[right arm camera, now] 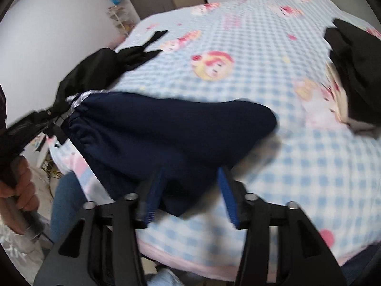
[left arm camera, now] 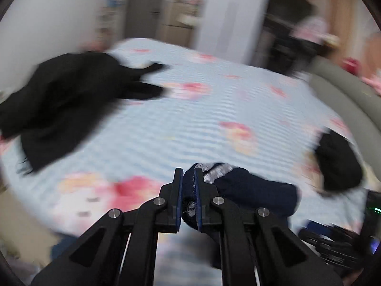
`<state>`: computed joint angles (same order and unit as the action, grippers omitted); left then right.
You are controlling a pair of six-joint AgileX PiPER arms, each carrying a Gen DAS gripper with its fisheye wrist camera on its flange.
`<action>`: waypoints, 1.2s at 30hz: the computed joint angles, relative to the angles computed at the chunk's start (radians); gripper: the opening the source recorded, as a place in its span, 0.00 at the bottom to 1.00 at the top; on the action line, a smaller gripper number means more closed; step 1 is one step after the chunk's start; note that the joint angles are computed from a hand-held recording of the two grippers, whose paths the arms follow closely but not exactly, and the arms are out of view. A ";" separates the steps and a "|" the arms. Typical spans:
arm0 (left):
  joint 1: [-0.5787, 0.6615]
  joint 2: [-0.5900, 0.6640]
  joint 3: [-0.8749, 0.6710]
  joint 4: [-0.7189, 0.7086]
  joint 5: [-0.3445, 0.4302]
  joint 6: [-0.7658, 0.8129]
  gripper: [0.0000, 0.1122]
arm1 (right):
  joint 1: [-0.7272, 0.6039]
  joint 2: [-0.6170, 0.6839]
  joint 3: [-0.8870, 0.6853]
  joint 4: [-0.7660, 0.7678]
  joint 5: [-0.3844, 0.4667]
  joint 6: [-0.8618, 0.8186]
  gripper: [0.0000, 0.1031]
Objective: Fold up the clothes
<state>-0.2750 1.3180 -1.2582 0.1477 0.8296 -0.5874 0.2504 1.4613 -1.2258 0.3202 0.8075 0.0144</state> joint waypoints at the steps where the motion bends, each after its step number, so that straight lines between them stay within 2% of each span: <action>1: 0.050 -0.003 0.025 -0.043 0.003 0.028 0.08 | 0.019 0.023 -0.007 0.011 0.002 0.006 0.55; 3: 0.138 -0.002 0.073 -0.117 0.007 0.089 0.08 | 0.055 0.108 -0.036 0.074 0.042 -0.013 0.55; 5: 0.164 0.009 0.121 -0.142 -0.011 0.138 0.09 | 0.080 0.172 -0.042 0.159 0.048 -0.052 0.55; 7: 0.173 0.029 0.140 -0.163 -0.031 0.175 0.10 | 0.124 0.210 -0.054 0.126 0.030 -0.006 0.57; 8: 0.195 0.038 0.148 -0.192 -0.039 0.204 0.15 | 0.145 0.228 -0.064 0.103 0.027 0.018 0.59; 10: 0.220 0.051 0.169 -0.203 -0.049 0.215 0.33 | 0.174 0.257 -0.081 0.105 0.019 0.006 0.74; 11: 0.233 0.058 0.179 -0.208 -0.054 0.220 0.44 | 0.187 0.271 -0.089 0.111 0.015 -0.006 0.78; 13: 0.255 0.080 0.194 -0.231 -0.062 0.245 0.43 | 0.194 0.304 -0.104 0.145 0.008 -0.060 0.84; 14: 0.262 0.100 0.191 -0.271 -0.056 0.294 0.36 | 0.195 0.317 -0.108 0.144 0.005 -0.062 0.85; 15: 0.264 0.114 0.183 -0.310 -0.043 0.346 0.22 | 0.191 0.317 -0.097 0.148 -0.008 -0.058 0.85; 17: 0.248 0.121 0.176 -0.355 -0.049 0.403 0.11 | 0.169 0.314 -0.086 0.181 -0.030 -0.070 0.77; 18: 0.236 0.119 0.163 -0.366 -0.045 0.414 0.09 | 0.154 0.320 -0.095 0.182 -0.036 -0.065 0.50; 19: 0.221 0.118 0.138 -0.375 -0.031 0.417 0.09 | 0.140 0.327 -0.105 0.184 -0.041 -0.060 0.17; 21: 0.192 0.118 0.084 -0.393 -0.002 0.422 0.08 | 0.087 0.312 -0.095 0.230 -0.060 -0.068 0.08; 23: 0.164 0.123 0.026 -0.409 0.025 0.427 0.08 | 0.010 0.263 -0.098 0.264 -0.057 -0.084 0.08; 27: 0.079 0.080 -0.092 -0.454 0.021 0.486 0.08 | -0.092 0.156 -0.206 0.099 -0.005 0.005 0.08; 30: 0.092 0.089 -0.126 -0.550 0.053 0.503 0.08 | -0.143 0.090 -0.273 0.006 0.048 0.015 0.11; 32: 0.074 0.110 -0.098 -0.535 0.054 0.491 0.08 | -0.153 0.071 -0.248 -0.077 0.069 0.056 0.14; 34: 0.048 0.146 -0.043 -0.478 0.049 0.458 0.08 | -0.170 0.073 -0.149 -0.140 0.056 0.101 0.16; 36: 0.061 0.169 0.025 -0.492 0.032 0.458 0.08 | -0.228 0.065 -0.059 -0.125 0.039 0.102 0.17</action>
<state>-0.2140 1.4871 -1.2337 -0.3442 0.8617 -0.1293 0.0227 1.5266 -1.2849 0.1956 0.8467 0.1168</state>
